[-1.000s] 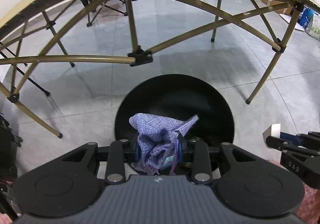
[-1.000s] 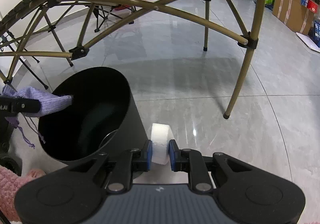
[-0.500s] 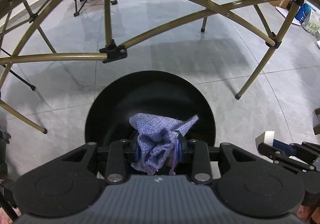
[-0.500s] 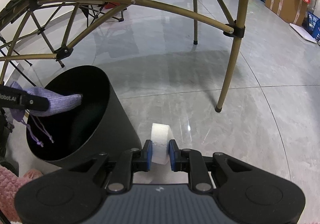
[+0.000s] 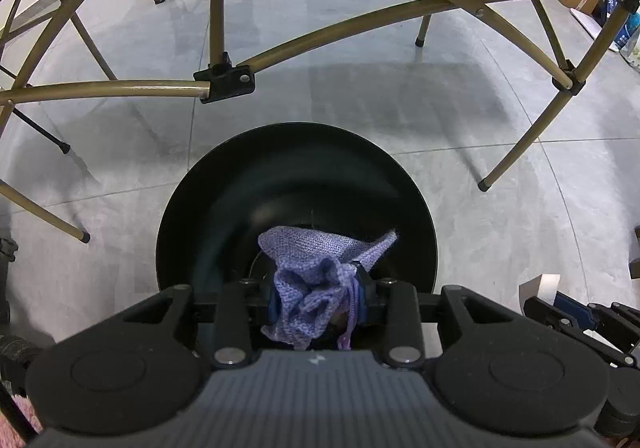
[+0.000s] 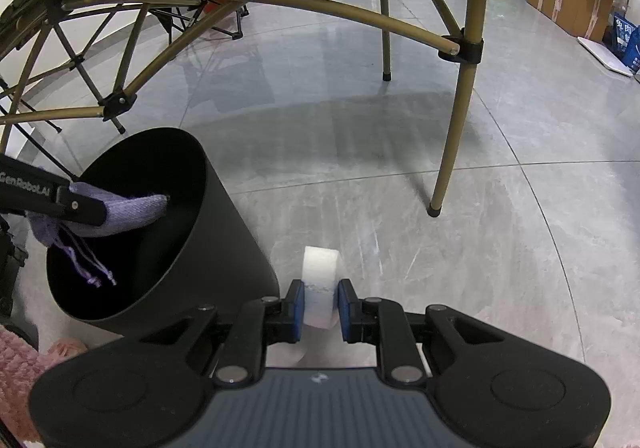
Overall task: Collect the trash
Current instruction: 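Lower the left tool over the bin and open it to drop the cloth, then move the right tool over the bin and open it to drop the block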
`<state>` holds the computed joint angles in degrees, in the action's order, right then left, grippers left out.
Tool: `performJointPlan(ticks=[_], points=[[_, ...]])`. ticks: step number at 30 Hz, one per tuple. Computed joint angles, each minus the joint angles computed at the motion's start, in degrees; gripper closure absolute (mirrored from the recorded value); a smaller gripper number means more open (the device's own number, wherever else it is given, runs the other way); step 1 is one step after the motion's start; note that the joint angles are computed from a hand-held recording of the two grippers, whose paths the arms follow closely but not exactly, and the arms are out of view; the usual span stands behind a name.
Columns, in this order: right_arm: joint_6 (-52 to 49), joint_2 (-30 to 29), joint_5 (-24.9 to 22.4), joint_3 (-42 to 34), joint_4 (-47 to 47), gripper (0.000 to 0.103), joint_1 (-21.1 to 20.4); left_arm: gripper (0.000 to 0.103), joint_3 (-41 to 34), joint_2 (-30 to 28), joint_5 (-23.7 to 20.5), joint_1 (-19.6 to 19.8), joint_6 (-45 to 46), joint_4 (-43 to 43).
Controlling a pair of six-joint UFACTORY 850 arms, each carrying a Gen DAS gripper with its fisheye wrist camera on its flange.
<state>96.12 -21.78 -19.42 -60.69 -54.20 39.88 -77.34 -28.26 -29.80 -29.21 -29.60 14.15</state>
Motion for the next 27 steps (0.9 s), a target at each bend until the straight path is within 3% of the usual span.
performJointPlan(ticks=[3, 6, 7, 8, 11, 27], points=[[0.53, 0.19, 0.15, 0.14, -0.58, 0.086, 0.11, 0.06, -0.04, -0.02, -0.04, -0.11, -0.63, 0.6], [0.89, 0.32, 0.16, 0.21, -0.93, 0.086, 0.17, 0.035, -0.15, -0.01, -0.45, -0.26, -2.85, 2.42], [1.47, 0.32, 0.08, 0.26, -1.65, 0.086, 0.2, 0.017, -0.22, 0.01, -0.68, -0.23, -3.25, 2.5], [1.43, 0.32, 0.11, 0.26, -1.66, 0.086, 0.22, 0.009, -0.25, 0.07, -0.76, -0.12, -3.41, 2.2], [1.36, 0.32, 0.1, 0.25, -1.58, 0.086, 0.23, 0.002, -0.4, 0.2, -0.94, 0.56, -1.11, -1.5], [-0.02, -0.27, -0.4, -1.78, -1.37, 0.086, 1.29, 0.001, 2.28, 2.64, 0.09, 2.0, -3.87, 0.24]])
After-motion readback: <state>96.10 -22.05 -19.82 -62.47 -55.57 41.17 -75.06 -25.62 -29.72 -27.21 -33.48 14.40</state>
